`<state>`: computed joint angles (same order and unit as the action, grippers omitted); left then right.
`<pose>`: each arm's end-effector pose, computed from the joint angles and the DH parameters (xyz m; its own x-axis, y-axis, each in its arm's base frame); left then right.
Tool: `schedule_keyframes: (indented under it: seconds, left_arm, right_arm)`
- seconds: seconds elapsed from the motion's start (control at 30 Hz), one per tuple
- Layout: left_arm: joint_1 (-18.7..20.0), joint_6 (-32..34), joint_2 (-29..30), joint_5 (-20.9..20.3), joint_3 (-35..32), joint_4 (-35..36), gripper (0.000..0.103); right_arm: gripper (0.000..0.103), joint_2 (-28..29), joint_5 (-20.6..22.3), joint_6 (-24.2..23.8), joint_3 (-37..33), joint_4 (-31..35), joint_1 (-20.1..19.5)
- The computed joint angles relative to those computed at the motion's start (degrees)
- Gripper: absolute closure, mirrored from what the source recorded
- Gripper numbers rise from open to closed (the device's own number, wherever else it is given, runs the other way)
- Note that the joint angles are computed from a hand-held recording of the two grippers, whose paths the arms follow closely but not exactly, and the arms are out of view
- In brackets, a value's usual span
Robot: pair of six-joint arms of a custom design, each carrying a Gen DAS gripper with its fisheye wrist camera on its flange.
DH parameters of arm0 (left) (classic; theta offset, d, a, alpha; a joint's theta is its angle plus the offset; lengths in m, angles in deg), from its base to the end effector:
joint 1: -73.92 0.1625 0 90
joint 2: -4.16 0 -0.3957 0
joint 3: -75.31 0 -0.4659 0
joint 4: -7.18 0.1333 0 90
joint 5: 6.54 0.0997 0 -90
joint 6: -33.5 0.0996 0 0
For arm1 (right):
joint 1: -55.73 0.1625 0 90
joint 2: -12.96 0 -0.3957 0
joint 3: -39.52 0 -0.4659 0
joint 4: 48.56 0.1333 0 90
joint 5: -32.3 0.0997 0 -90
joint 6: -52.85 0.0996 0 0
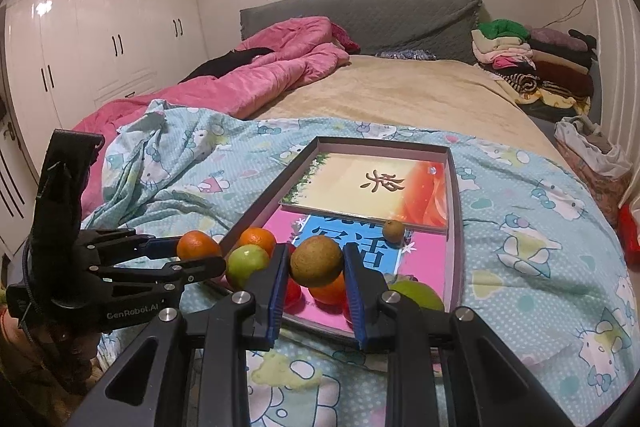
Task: Organize fruits
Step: 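Carry the orange with the left gripper while the right gripper carries the brown fruit to the tray, then lower the brown fruit into the tray and open the right gripper while the left gripper lowers the orange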
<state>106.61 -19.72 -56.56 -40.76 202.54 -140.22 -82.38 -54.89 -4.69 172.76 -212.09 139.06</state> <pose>-0.2781 -0.4347 0.0093 -0.7815 -0.1014 -0.6157 0.3425 0.7550 -0.5591 0.0827 -0.4827 0.2475 -0.6139 -0.6341 0.4701 -0.7892 0.5072 -0.3463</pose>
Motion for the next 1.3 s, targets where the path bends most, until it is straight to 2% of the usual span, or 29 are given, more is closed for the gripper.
schedule_keyframes:
  seconds: [0.27,0.6,1.3]
  left_arm:
    - [-0.17,1.42,1.5,0.52,-1.1,0.58,0.061]
    - [0.14,4.43,2.89,-1.06,-1.71,-3.09,0.061]
    - [1.01,6.62,3.05,-2.52,-1.23,-8.29,0.061]
  right_arm:
    - [0.075,1.47,-1.2,-0.22,-0.36,-1.59,0.1]
    - [0.075,3.23,-2.58,-1.67,-0.46,-2.42,0.3]
    - [0.076,4.28,-4.79,-3.28,0.35,-2.63,0.03]
